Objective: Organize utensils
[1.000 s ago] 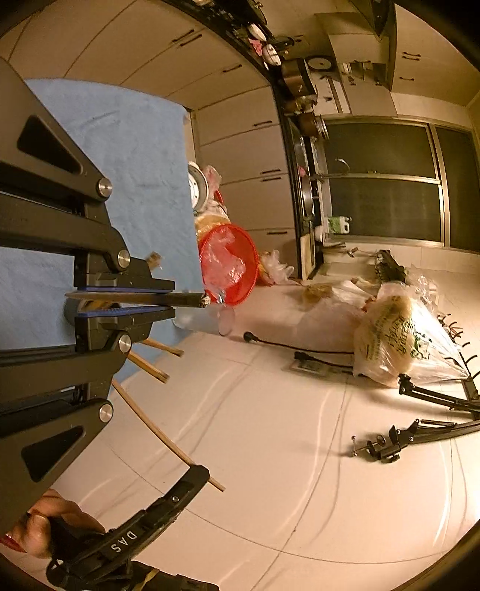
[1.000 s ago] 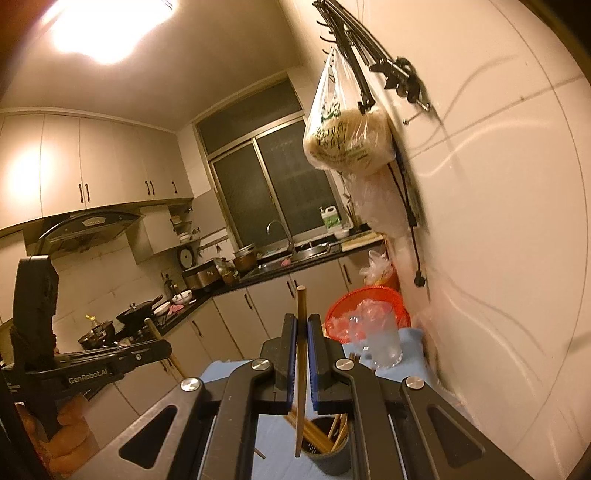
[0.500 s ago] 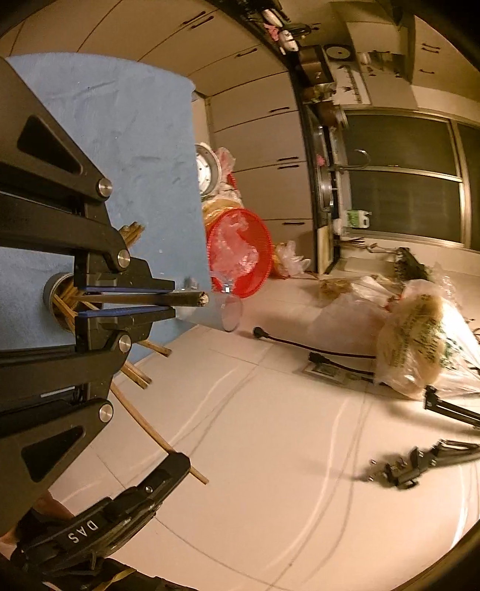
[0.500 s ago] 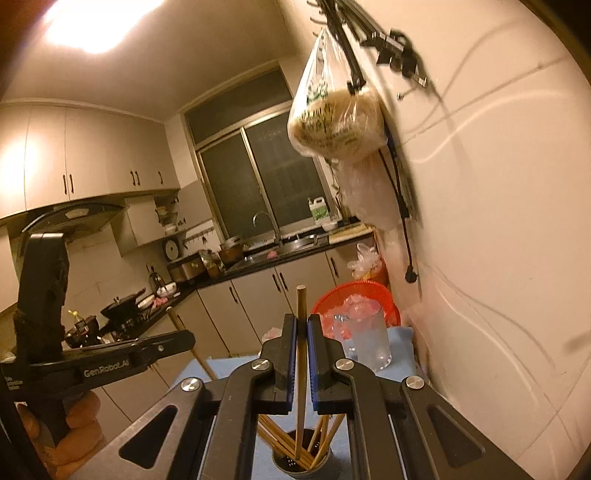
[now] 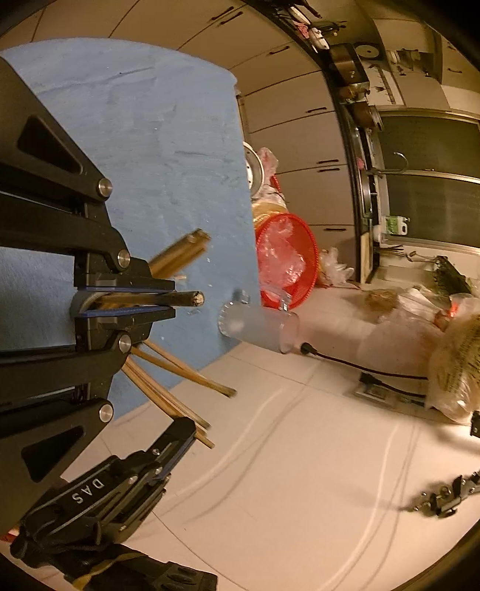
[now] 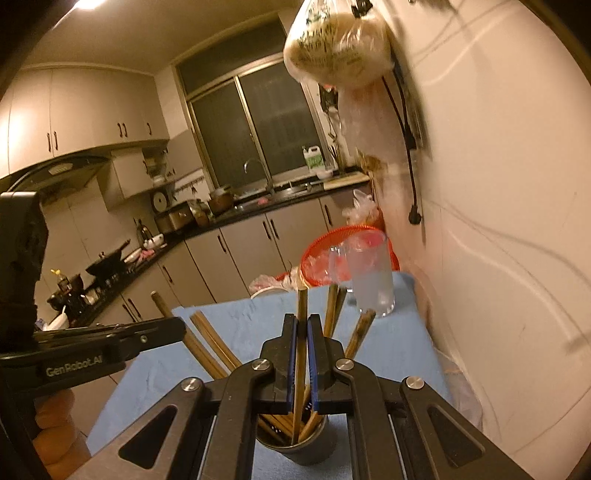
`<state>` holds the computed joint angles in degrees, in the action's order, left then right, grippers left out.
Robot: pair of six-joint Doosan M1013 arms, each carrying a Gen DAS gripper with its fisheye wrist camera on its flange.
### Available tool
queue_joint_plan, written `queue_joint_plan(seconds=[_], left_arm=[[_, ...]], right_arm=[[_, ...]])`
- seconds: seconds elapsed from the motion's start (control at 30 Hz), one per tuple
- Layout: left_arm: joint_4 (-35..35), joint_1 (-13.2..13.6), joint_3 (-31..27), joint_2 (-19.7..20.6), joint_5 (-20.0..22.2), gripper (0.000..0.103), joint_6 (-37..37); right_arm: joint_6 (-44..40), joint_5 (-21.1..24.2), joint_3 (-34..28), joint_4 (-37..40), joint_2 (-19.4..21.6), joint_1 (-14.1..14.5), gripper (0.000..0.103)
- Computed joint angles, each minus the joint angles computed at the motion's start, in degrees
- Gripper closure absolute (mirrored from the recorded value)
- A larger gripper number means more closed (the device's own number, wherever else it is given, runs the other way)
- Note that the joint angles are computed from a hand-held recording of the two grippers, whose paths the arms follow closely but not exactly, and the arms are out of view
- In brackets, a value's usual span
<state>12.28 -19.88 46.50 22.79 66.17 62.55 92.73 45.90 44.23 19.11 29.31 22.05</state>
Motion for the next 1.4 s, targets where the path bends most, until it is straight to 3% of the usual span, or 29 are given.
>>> queue_joint_plan(seconds=[0.4,0.83,1.0,1.17,1.27,1.3,1.33,1.4], left_arm=[[0.3,0.3,1.6,-0.1,-1.0,0.095,-0.5],[2.1,-0.2,1.1,-0.3,0.2,0.092,-1.4],[4.1,-0.7,1.9,-0.8,-0.1,0.077,-2.6],[6.2,-1.1,3.5,-1.9,-0.6,0.070,-3.9],[8.0,-1.4,5.0,-2.9,-1.1,0.060,-5.3],[9.1,-1.6,5.5,-3.2,-1.1,0.053,-5.8],[10.6,-1.8,6.1,-3.6,-1.2,0.050,-6.5],[12.4,-2.1,7.3,-4.3,-1.6,0.034,-7.4]], right_arm=[[1.0,2.7,-1.3,-0.1,0.9,-0.2,0.095],[2.4,0.9,0.9,-0.5,-1.5,-0.4,0.095],[2.9,0.2,2.2,-1.4,-2.7,-0.5,0.095],[3.9,-0.4,3.8,-2.6,-4.0,-0.4,0.090],[5.0,-0.8,5.0,-3.8,-4.9,-0.1,0.078],[5.7,-0.9,5.5,-4.6,-5.3,0.0,0.069],[6.4,-1.1,5.9,-5.3,-5.6,0.2,0.050],[8.3,-2.1,7.1,-7.8,-6.4,0.6,0.030]])
